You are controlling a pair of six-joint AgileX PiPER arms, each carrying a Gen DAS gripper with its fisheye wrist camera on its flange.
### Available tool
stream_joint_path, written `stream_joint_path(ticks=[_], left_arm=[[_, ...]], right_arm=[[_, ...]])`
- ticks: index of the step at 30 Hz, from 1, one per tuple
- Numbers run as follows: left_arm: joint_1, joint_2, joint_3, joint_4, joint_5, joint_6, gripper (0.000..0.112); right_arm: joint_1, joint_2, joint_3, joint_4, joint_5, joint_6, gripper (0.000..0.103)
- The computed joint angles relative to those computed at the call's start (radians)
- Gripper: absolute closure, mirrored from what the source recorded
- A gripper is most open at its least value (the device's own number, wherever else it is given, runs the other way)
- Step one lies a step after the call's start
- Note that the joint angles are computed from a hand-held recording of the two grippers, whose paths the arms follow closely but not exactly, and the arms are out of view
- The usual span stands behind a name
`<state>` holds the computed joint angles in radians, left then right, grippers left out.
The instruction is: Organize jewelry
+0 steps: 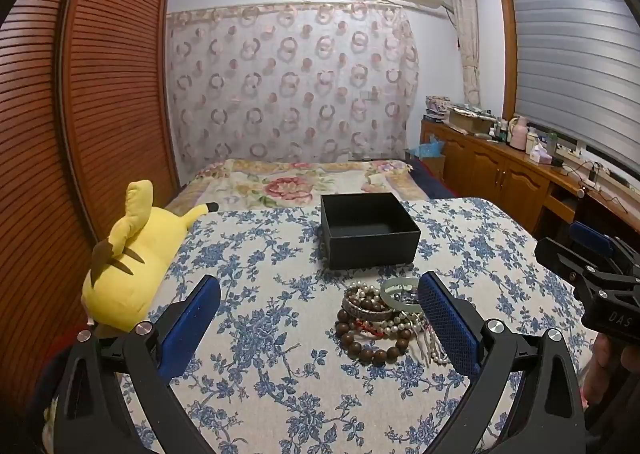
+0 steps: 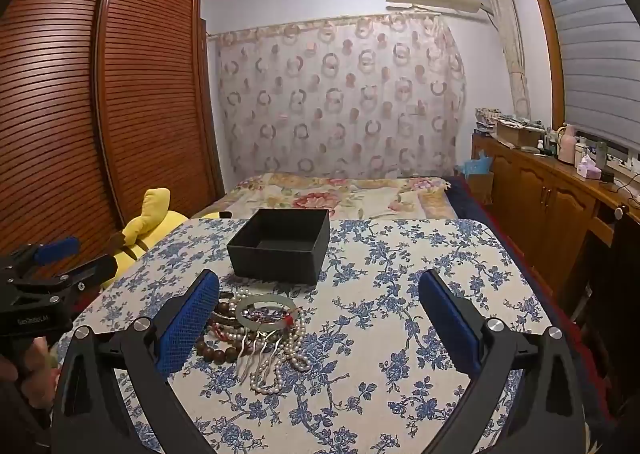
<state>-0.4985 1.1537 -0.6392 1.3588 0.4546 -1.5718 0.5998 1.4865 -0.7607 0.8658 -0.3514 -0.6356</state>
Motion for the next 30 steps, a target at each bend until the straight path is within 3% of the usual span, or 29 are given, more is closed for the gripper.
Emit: stream_joint_path(ticks=[30], left_arm=[[-0.001, 0.001, 0.0, 0.001, 0.001, -0.002, 0.017]], right_arm=[[0.01, -0.001, 0.003, 0.013, -0.005, -0.008, 0.003]])
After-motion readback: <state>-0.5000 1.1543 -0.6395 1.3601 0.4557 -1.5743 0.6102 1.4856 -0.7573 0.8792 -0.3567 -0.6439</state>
